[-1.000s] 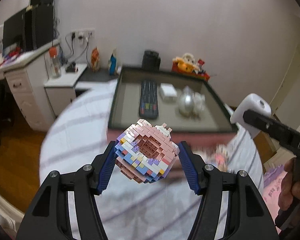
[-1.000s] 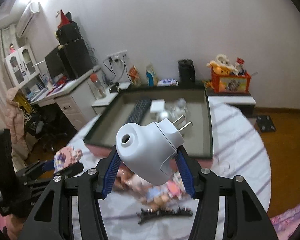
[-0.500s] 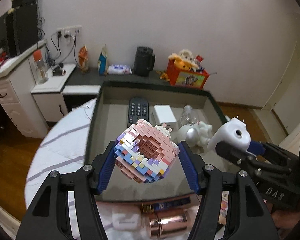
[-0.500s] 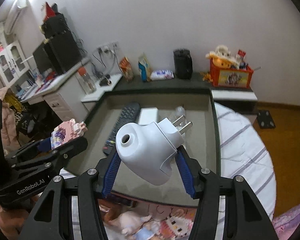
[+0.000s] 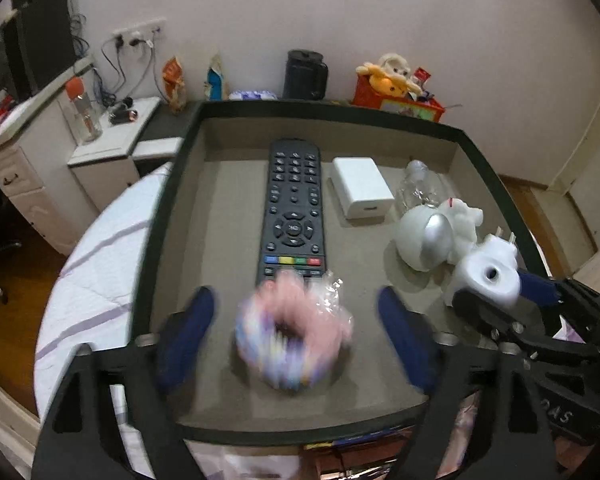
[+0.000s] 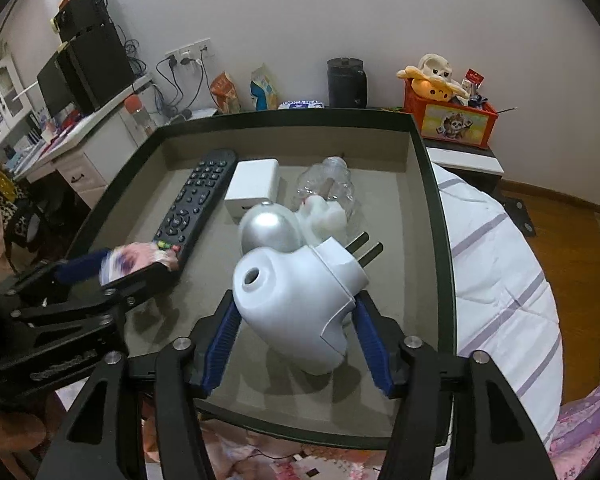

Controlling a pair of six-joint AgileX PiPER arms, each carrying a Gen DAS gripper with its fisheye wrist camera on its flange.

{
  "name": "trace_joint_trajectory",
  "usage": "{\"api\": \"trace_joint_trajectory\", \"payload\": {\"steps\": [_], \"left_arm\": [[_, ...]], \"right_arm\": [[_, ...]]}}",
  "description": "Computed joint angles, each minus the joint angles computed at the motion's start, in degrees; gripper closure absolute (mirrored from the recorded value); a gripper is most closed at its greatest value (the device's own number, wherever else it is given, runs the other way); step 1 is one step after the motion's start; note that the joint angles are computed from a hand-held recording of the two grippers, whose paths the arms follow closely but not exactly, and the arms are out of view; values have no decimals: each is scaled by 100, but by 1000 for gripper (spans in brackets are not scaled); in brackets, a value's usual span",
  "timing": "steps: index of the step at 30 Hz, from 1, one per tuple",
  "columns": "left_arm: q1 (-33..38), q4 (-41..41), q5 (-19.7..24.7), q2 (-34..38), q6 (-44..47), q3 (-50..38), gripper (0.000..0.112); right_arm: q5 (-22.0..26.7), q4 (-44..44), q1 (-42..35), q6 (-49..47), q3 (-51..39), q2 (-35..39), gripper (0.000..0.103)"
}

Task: Organize rigid objects
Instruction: 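Lower donut and toy into the box and open both tools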

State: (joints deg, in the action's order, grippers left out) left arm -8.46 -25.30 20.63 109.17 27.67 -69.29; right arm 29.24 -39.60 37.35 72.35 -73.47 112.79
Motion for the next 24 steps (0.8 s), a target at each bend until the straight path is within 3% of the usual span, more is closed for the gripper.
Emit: {"api": "trace_joint_trajectory", "payload": {"steps": [1, 9, 11, 13, 16, 24], "left_arm": [[-5, 135, -82, -68, -132, 75, 17], [385, -722, -316, -1060, 698, 1000, 10], [544, -1149, -307, -1440, 1127, 1335, 10], [699, -1458, -292, -1882, 1497, 1716, 10], [831, -1275, -209, -2409, 1423, 2114, 10], [1407, -1556, 304, -3693, 1831, 2849, 10]], "right_arm": [[29, -108, 28, 115, 42, -35, 24], [172, -550, 247, 755, 432, -579, 17], [241, -759, 387, 1093, 620, -822, 0], [255, -998, 550, 1447, 804, -1034, 0], [348, -1375, 884, 2096, 1119, -1420, 0], [1670, -1933, 2242, 3266, 1543, -2208, 0]]}}
